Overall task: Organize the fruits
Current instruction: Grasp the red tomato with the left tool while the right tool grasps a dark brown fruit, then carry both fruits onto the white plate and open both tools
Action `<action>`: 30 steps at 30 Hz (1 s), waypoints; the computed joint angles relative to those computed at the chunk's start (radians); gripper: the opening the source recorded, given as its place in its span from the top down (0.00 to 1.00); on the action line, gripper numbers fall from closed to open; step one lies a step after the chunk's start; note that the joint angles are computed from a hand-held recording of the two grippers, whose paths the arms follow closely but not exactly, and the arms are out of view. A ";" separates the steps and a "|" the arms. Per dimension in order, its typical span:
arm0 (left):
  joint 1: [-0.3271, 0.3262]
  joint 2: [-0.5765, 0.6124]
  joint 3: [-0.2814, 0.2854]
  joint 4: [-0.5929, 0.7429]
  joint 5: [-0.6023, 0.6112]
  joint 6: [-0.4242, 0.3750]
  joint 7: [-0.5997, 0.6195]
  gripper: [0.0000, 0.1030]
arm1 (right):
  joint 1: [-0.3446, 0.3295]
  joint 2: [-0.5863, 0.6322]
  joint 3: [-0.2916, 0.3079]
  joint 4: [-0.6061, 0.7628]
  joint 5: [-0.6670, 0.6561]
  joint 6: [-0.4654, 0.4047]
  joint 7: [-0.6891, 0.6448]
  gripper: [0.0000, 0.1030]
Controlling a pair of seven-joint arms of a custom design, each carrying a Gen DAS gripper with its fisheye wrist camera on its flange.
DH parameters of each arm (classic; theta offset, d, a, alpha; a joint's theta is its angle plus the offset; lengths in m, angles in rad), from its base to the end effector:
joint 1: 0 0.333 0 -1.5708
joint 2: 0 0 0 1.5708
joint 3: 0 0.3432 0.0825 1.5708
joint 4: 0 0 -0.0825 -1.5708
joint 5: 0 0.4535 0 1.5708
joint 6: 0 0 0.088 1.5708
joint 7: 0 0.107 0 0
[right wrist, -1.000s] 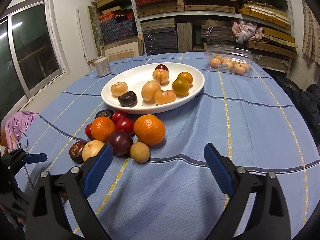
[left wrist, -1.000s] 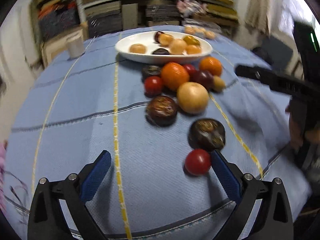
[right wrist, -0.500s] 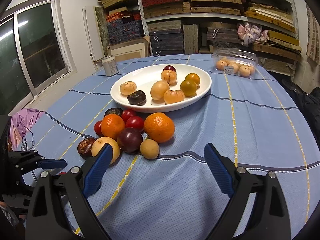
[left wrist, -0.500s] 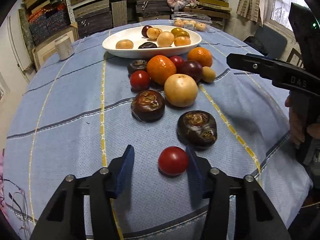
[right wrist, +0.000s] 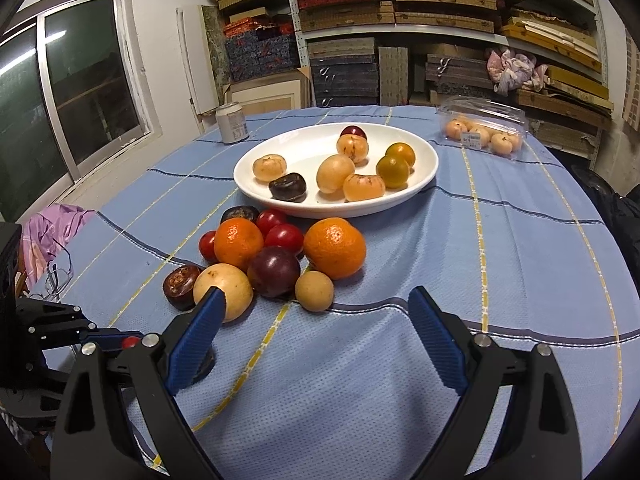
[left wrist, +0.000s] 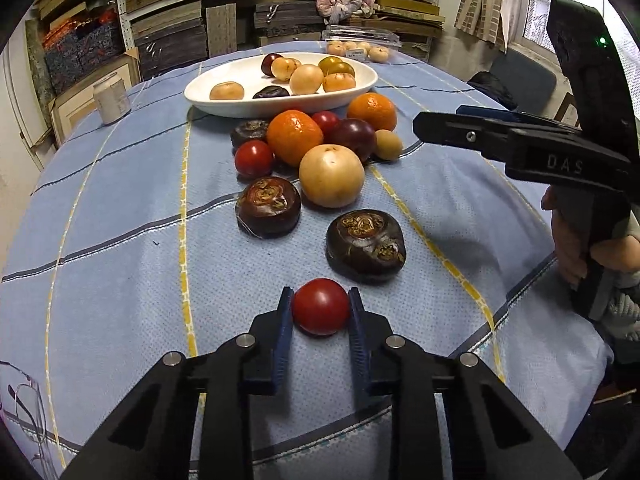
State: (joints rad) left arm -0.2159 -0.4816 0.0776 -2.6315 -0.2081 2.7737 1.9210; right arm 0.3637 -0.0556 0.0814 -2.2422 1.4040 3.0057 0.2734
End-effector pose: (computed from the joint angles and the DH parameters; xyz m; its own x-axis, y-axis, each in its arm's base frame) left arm 0.4693 -0.0558 0.4590 -0.3112 -0.9503 0.0034 -0.7635 0.2479 -0.5964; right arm 0.5582 0.1872 0.4276 0.4644 -0.8713 -0.1590 -0.5885 -0.1694 -0.7906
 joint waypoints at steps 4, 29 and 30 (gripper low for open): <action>0.056 -0.012 -0.026 -0.017 0.037 0.050 -0.054 0.74 | 0.001 -0.012 -0.001 -0.008 -0.016 -0.051 -0.003 0.13; 0.143 0.019 -0.027 0.009 0.149 0.043 -0.254 0.74 | 0.054 0.032 0.048 -0.032 -0.652 -0.118 0.374 0.58; 0.148 0.020 -0.033 0.009 0.157 0.043 -0.262 0.74 | 0.055 0.030 0.048 -0.034 -0.639 -0.113 0.371 0.58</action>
State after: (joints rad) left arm -0.0675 -0.4614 0.0450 -2.6224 -0.0513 2.8162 1.6592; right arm 0.4187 -0.0254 0.1291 -2.2761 0.7655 2.8923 0.6442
